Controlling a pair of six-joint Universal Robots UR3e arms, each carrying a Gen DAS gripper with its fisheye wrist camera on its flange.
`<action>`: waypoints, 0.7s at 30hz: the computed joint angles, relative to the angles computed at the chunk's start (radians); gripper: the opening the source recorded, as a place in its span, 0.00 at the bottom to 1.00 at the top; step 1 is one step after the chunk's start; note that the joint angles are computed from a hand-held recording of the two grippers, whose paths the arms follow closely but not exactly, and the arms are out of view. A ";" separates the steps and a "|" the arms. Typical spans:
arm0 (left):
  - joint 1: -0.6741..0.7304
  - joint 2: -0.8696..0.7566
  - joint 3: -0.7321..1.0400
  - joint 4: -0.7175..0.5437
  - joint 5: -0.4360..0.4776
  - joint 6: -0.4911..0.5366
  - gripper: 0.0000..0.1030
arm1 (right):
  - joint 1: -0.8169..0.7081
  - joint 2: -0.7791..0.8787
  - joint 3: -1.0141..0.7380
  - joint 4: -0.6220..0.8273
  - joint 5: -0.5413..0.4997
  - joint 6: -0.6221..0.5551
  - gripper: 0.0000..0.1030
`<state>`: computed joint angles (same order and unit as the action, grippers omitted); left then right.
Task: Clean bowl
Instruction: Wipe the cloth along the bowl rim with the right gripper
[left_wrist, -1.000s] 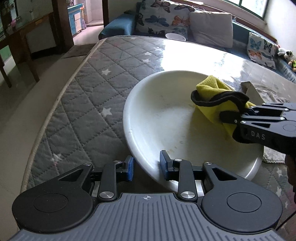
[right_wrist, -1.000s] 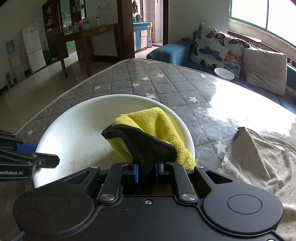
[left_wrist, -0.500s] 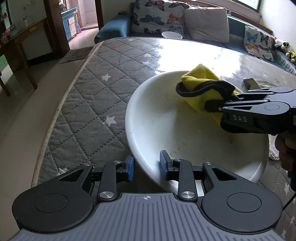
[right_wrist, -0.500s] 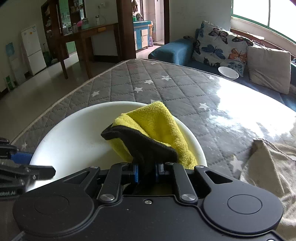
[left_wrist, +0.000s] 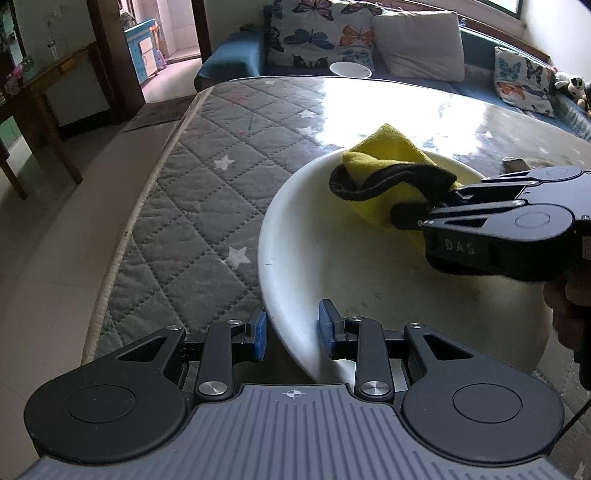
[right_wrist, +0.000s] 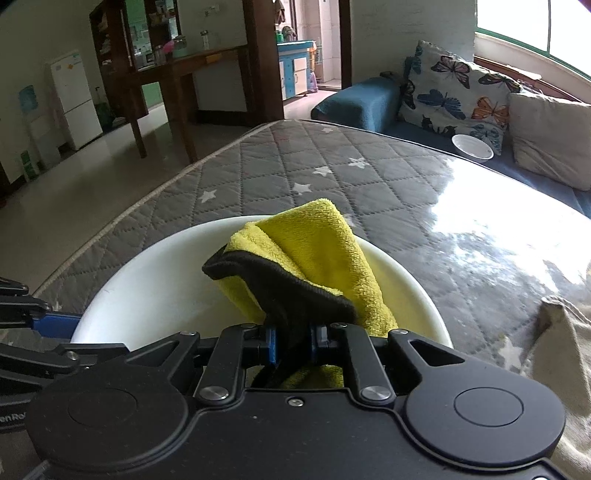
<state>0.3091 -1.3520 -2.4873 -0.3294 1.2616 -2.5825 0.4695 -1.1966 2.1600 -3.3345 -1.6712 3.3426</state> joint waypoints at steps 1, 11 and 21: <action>0.000 0.001 -0.002 0.003 0.000 0.000 0.30 | 0.006 0.006 -0.013 0.008 -0.003 -0.003 0.15; -0.007 0.001 -0.025 0.047 0.009 -0.019 0.32 | 0.043 0.014 -0.010 -0.010 -0.009 -0.016 0.20; -0.004 0.006 -0.068 0.098 0.003 -0.035 0.36 | 0.026 -0.044 0.116 -0.115 0.059 0.041 0.18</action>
